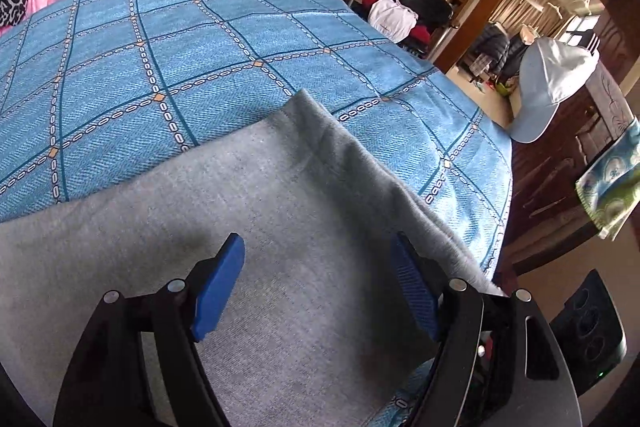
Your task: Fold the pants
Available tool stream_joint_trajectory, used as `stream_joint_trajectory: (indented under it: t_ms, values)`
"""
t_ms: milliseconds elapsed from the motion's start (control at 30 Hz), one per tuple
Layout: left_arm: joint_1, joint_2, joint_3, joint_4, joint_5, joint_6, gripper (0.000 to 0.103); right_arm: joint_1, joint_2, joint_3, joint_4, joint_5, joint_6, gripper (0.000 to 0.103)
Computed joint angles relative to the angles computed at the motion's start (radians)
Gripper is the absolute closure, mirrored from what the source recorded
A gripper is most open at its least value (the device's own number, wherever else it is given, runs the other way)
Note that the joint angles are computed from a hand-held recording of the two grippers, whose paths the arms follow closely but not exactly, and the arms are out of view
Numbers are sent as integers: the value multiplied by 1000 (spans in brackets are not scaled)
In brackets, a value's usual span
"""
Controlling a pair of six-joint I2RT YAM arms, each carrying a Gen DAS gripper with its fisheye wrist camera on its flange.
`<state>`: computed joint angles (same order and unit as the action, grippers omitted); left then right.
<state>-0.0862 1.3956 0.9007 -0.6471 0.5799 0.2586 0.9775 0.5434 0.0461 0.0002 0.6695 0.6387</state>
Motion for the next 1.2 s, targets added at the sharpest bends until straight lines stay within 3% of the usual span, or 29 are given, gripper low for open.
stream_joint_trajectory:
  t_ms: [100, 267, 500, 700, 767, 833, 967, 1067, 1200]
  values:
    - [-21, 15, 21, -19, 28, -13, 28, 102, 149, 30, 73, 102, 22, 75]
    - [-43, 24, 37, -27, 28, -21, 28, 181, 302, 74, 126, 183, 41, 75]
    - [-25, 23, 54, -72, 78, 8, 25, 248, 479, 125, 187, 249, 34, 75]
    - [-80, 36, 47, -50, 24, -7, 25, 290, 600, 163, 231, 278, 40, 75]
    - [-93, 63, 54, -39, 12, -15, 26, 251, 584, 145, 263, 243, 2, 75]
    - [-108, 96, 69, -41, -14, -22, 37, 229, 579, 141, 278, 223, -17, 75]
    - [-125, 132, 75, -24, -62, -51, 74, 174, 567, 133, 308, 175, -62, 75]
    - [-119, 117, 61, -19, -63, -35, 82, 161, 532, 123, 298, 155, -73, 75]
    - [-104, 65, 41, -23, -74, -17, 84, 129, 431, 94, 271, 115, -84, 71]
